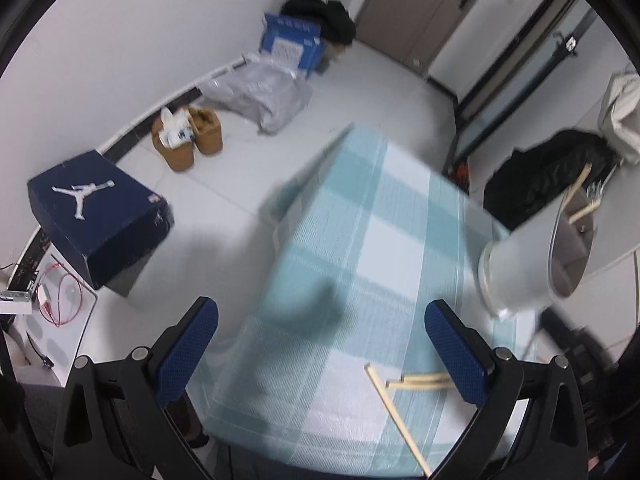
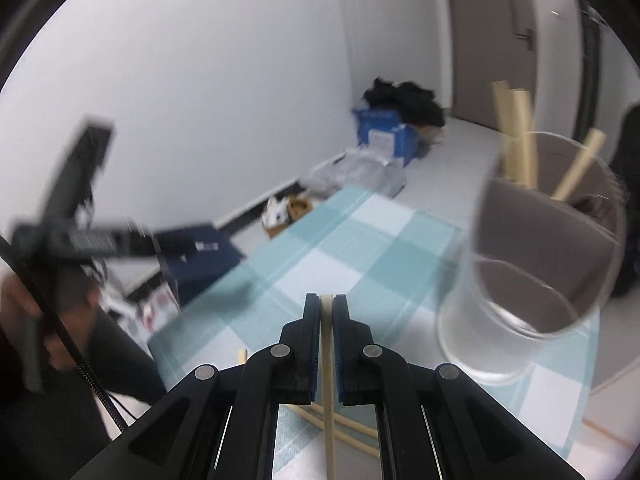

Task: Organize utensils
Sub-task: 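Grasp another chopstick with the left tool while the right tool holds its chopstick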

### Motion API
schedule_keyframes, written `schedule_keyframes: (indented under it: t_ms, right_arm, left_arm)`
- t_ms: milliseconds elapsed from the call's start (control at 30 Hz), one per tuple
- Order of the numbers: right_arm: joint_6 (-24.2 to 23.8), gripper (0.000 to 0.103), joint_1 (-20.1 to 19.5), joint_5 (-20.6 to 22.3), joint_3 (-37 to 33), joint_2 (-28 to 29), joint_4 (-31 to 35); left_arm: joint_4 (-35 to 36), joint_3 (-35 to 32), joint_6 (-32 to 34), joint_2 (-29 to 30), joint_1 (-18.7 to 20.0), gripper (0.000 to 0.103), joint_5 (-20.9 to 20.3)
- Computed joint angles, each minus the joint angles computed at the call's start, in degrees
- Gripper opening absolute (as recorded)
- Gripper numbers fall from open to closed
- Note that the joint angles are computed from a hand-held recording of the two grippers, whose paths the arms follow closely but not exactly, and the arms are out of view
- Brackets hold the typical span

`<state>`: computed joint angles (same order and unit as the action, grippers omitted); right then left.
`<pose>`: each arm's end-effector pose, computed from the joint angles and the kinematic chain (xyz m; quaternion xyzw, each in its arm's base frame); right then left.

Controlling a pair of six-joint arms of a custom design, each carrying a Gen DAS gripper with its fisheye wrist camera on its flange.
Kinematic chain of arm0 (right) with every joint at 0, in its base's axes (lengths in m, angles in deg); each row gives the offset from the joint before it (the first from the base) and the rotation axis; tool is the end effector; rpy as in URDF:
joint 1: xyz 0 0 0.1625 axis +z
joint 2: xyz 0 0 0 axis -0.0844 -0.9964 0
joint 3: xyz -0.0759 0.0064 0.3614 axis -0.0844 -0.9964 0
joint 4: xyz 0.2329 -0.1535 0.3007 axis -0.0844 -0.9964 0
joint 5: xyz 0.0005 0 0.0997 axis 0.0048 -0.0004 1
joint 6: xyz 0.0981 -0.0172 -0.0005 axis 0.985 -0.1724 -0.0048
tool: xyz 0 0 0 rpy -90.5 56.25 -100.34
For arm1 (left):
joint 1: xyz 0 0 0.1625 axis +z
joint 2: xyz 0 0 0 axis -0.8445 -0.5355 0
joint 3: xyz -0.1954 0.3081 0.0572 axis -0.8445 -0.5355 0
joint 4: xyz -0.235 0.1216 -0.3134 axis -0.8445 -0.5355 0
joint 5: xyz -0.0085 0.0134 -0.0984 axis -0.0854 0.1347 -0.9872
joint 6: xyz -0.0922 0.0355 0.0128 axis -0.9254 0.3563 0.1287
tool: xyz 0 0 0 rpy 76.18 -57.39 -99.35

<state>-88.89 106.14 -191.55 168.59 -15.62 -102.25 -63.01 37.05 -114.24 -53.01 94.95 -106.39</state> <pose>0.1945 -0.4390 0.3645 0.3027 -0.8819 0.3038 0.1957 -0.3411 -0.5039 0.1675 0.0220 0.9469 -0.2419 0.2109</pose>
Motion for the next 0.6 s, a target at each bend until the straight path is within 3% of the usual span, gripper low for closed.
schedule_keyframes:
  t_ms: [167, 267, 400, 600]
  right_arm:
    - [4.58, 0.005, -2.89, 6.84, 0.69, -5.07, -1.80]
    - [7.29, 0.005, -5.14, 10.79, 1.62, -7.30, -4.43]
    - [7.85, 0.005, -7.68, 14.70, 2.69, -9.38, -5.38]
    - [7.77, 0.005, -10.00, 20.57, 3.58, -11.81, -5.72]
  left_arm:
    - [4.92, -2.14, -2.44, 1.87, -0.16, 0.101, -4.16]
    - [8.45, -4.04, -3.39, 3.22, -0.51, 0.095, -5.45]
    - [12.40, -6.22, -3.89, 5.28, -1.04, 0.091, -7.06]
    - [18.21, -8.56, -10.78, 7.35, -0.61, 0.070, -8.49]
